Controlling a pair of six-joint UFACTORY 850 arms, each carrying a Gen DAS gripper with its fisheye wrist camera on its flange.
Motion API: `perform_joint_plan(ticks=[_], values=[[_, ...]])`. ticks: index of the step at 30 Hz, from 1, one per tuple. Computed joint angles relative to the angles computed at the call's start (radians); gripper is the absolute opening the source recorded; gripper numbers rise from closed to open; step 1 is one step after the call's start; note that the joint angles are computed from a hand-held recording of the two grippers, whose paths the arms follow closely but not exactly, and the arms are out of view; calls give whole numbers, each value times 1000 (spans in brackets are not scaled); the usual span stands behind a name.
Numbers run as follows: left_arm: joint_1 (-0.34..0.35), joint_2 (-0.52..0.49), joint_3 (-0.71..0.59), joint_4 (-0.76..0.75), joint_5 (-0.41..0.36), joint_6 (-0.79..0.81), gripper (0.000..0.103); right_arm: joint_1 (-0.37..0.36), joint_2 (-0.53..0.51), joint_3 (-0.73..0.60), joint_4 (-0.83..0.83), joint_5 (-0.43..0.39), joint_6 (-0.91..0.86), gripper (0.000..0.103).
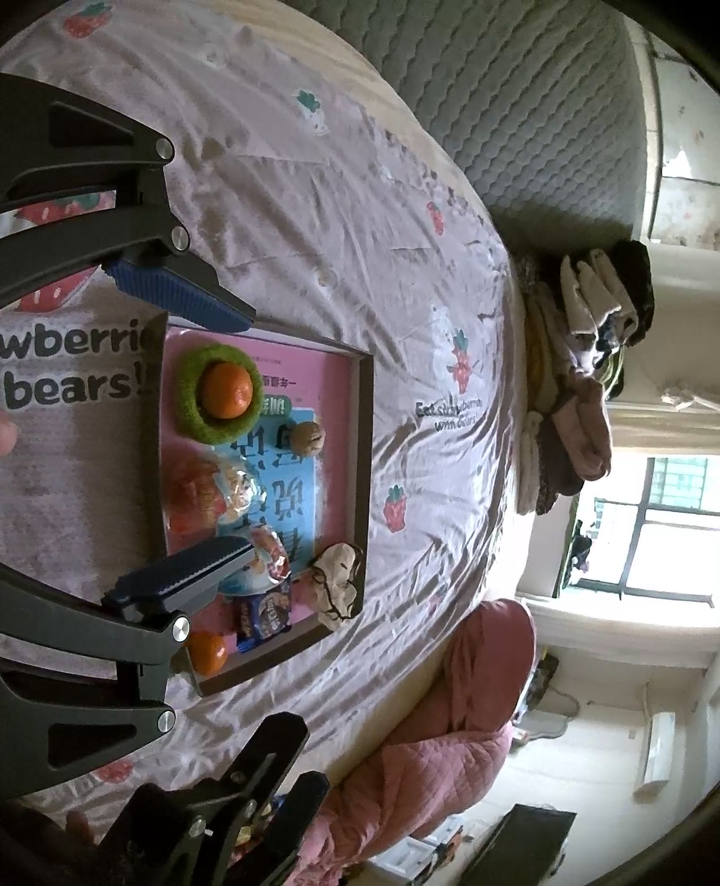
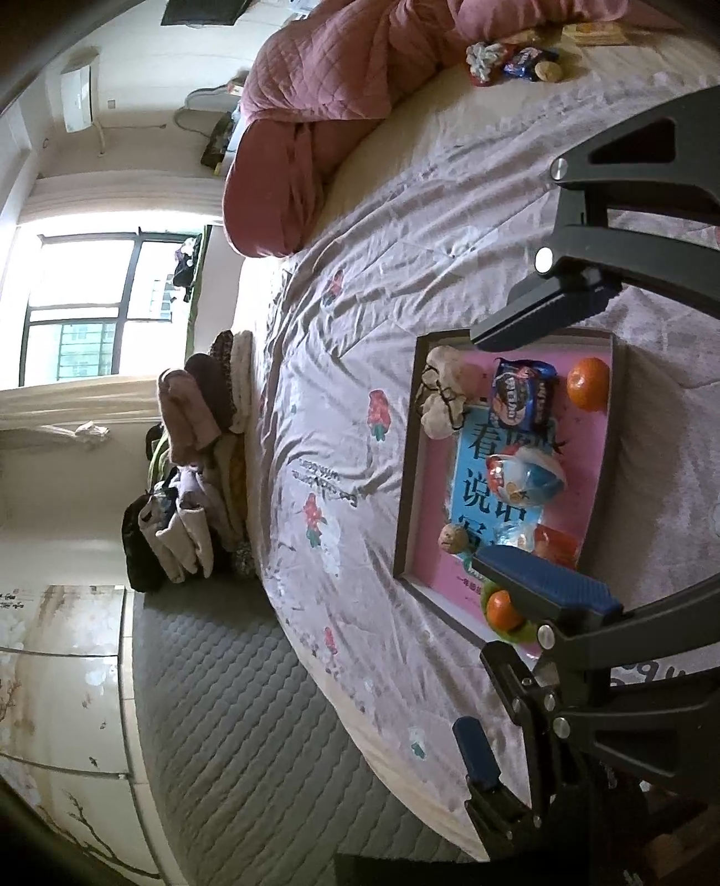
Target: Organize objects
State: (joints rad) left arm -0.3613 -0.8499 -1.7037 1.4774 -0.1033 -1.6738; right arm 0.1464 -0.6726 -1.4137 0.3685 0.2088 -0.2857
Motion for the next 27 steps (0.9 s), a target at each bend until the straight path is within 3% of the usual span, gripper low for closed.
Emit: perform_joint_plan(ticks=[9,15,21,25,27], values=[[-6,1,25,21,-15,-19,77,-8,-4,24,-106,-7,130,72],[-8,0,44,107,-22,-106,77,-6,-24,29,-34,-23,56,72],[-10,-9,51,21,-20,-17,77,-4,-35,46,-75,-13,106,72],[-12,-7,72,175,-21,-171,77,-2,-38,61,-104,0,140,72],[-13,-8,76,183,-21,-179,77,-2,-41,66,-109,8,147,72]])
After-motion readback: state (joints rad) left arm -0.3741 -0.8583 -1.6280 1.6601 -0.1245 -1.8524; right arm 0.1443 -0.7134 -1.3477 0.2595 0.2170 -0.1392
